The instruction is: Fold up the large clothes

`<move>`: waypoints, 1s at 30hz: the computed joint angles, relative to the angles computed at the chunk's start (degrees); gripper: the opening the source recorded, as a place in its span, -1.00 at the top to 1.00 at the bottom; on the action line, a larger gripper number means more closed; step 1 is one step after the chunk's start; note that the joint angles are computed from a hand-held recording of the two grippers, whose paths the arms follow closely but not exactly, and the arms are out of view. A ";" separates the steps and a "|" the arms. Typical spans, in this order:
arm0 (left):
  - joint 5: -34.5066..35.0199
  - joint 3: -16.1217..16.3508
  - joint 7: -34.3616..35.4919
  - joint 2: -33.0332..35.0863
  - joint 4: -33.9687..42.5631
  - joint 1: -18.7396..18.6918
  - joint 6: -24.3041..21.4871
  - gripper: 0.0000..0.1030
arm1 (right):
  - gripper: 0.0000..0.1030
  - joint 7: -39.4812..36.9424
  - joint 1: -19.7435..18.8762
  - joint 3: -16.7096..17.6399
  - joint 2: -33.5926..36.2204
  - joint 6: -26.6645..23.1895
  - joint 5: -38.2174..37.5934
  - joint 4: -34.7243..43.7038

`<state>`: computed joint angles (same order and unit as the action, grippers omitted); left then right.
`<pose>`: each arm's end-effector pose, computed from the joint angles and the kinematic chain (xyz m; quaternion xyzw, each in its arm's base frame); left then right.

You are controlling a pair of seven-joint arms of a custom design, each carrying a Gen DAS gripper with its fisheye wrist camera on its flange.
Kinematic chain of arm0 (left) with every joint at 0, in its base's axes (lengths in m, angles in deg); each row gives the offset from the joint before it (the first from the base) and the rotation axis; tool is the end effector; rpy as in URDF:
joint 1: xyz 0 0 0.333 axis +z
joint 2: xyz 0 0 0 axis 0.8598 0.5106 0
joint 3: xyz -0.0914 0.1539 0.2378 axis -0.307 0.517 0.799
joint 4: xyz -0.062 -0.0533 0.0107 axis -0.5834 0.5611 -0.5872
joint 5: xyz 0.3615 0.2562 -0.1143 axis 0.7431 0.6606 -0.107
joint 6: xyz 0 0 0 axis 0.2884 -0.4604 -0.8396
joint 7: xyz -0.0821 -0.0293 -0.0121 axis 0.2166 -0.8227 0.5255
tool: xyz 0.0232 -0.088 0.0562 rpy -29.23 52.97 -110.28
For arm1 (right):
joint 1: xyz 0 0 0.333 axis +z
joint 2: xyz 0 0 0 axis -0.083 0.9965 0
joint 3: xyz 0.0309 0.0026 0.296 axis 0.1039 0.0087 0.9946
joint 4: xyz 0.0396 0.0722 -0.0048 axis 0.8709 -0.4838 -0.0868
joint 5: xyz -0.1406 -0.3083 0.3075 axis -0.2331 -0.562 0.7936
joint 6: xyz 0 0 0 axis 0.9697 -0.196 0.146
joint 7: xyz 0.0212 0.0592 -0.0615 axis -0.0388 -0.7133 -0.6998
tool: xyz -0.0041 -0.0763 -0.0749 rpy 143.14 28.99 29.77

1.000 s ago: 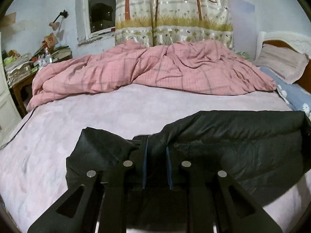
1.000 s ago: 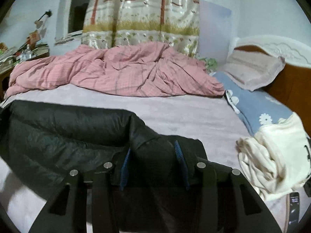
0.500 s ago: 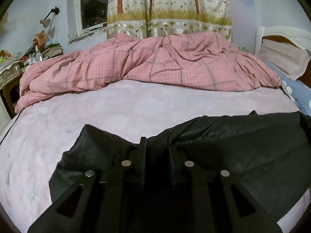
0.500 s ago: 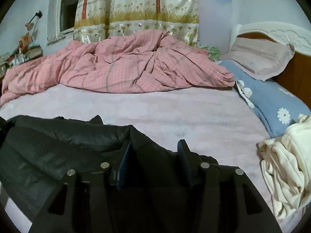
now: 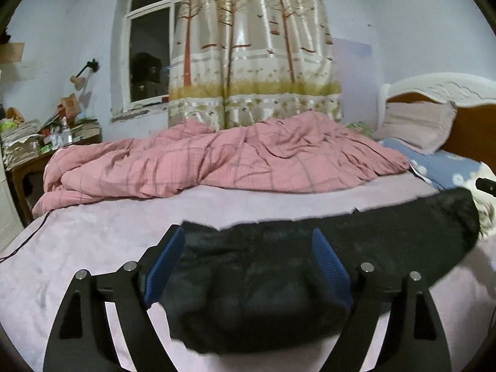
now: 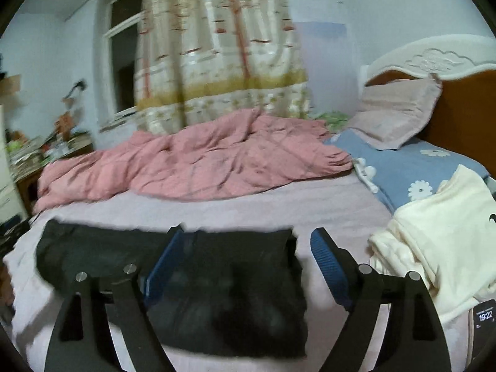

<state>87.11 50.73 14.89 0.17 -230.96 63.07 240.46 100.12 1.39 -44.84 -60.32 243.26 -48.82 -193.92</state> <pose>0.4406 -0.2229 0.5894 -0.5026 0.6560 -0.4272 0.3668 0.3761 0.1538 0.5965 -0.5591 0.6254 -0.3658 0.4031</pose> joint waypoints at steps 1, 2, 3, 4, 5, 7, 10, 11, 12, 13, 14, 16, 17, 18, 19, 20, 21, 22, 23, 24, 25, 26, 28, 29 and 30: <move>-0.23 0.91 0.60 -0.07 -0.61 -1.39 -0.26 -0.62 | -0.66 -2.29 2.87 -1.79 -0.84 -0.37 0.66 -1.20; -0.40 1.40 0.98 0.06 -1.07 -2.21 -0.49 -0.62 | -0.62 -3.85 4.47 -2.46 -1.45 -0.67 1.07 -2.09; -0.38 1.22 1.01 0.46 -1.26 -2.19 -0.44 -0.62 | -0.39 -4.83 4.95 -2.17 -1.60 -1.02 1.05 -2.62; -0.24 0.72 0.85 1.12 -1.10 -1.75 -0.60 -0.62 | -0.14 -5.78 4.77 -1.18 -0.66 -2.30 0.62 -2.31; -0.05 0.23 0.62 2.21 -0.49 -1.22 -1.12 -0.61 | -0.04 -5.91 4.11 -0.12 0.55 -3.43 0.25 -1.63; 0.73 -1.00 -0.36 4.36 0.77 0.33 -1.14 -0.46 | 0.32 -5.00 2.37 1.26 3.66 -4.18 -0.53 0.01; 3.30 -4.14 -3.49 8.27 3.99 5.02 -1.68 -0.17 | 0.37 -1.23 -1.39 2.34 8.91 -2.95 -1.97 2.89; 4.07 -4.36 -4.34 9.73 5.00 5.79 -1.76 -0.08 | 0.40 0.08 -2.32 2.09 10.88 -2.37 -2.18 3.97; 5.42 -5.69 -6.09 11.26 6.46 7.89 -2.36 -0.01 | 0.41 0.70 -2.47 1.51 12.15 -2.12 -2.23 4.62; 7.18 -7.57 -8.38 12.63 7.94 10.60 -3.15 0.03 | 0.42 1.34 -2.82 0.77 14.35 -1.77 -2.08 5.79; 8.78 -8.87 -10.26 14.14 9.25 12.65 -3.67 0.10 | 0.43 1.81 -3.12 0.39 15.91 -1.60 -2.27 6.69; 12.55 -11.47 -14.05 16.92 11.60 16.54 -4.92 0.15 | 0.47 2.34 -3.52 -0.20 19.09 -1.94 -2.78 8.84; 14.67 -12.73 -16.01 18.03 12.54 18.35 -5.22 0.15 | 0.47 2.55 -3.71 -0.44 20.80 -2.10 -3.15 10.06; 17.26 -14.41 -18.38 19.04 13.61 20.55 -5.81 0.15 | 0.47 2.92 -3.97 -0.48 22.21 -2.40 -3.72 11.19; 19.88 -15.86 -20.51 20.10 14.70 22.43 -6.52 0.15 | 0.47 3.31 -4.17 -0.51 23.31 -2.68 -4.40 12.10; 21.88 -16.51 -22.02 20.92 15.45 23.37 -7.08 0.15 | 0.47 3.94 -4.60 -0.34 24.82 -3.02 -5.32 13.34; 23.90 -17.09 -23.61 21.73 16.23 24.20 -7.66 0.15 | 0.47 4.31 -4.71 -0.47 26.35 -3.29 -6.04 14.54; 25.66 -17.37 -24.98 22.75 17.10 24.68 -8.43 0.15 | 0.47 4.72 -4.73 -0.64 27.69 -3.71 -6.73 15.63; 26.48 -16.90 -25.53 23.89 17.86 24.34 -9.06 0.15 | 0.47 5.34 -4.66 -0.73 28.47 -4.23 -7.45 16.35; 27.17 -16.40 -26.14 24.90 18.53 23.96 -9.64 0.15 | 0.47 6.26 -4.88 -0.77 29.83 -4.57 -8.37 17.37; 28.06 -16.06 -27.06 26.00 19.33 23.77 -10.36 0.15 | 0.47 6.77 -4.68 -1.19 30.92 -4.84 -8.84 18.15; 28.69 -15.53 -27.66 26.99 20.00 23.41 -10.93 0.15 | 0.47 7.25 -4.36 -1.56 31.53 -5.23 -9.23 18.64; 29.98 -14.57 -29.17 29.23 21.55 22.77 -12.39 0.14 | 0.47 8.15 -3.83 -2.46 33.21 -5.71 -9.73 19.79; 29.91 -13.79 -29.43 30.15 22.03 22.19 -12.70 0.14 | 0.47 8.21 -3.39 -3.01 33.88 -5.82 -9.66 20.22; 29.49 -12.97 -29.48 30.84 22.33 21.48 -12.93 0.12 | 0.47 7.86 -2.89 -3.69 34.75 -5.93 -9.28 20.76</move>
<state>116.60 37.76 -14.60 31.02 -208.62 84.55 227.53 107.98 -1.50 -48.54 -25.57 237.33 -58.10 -173.16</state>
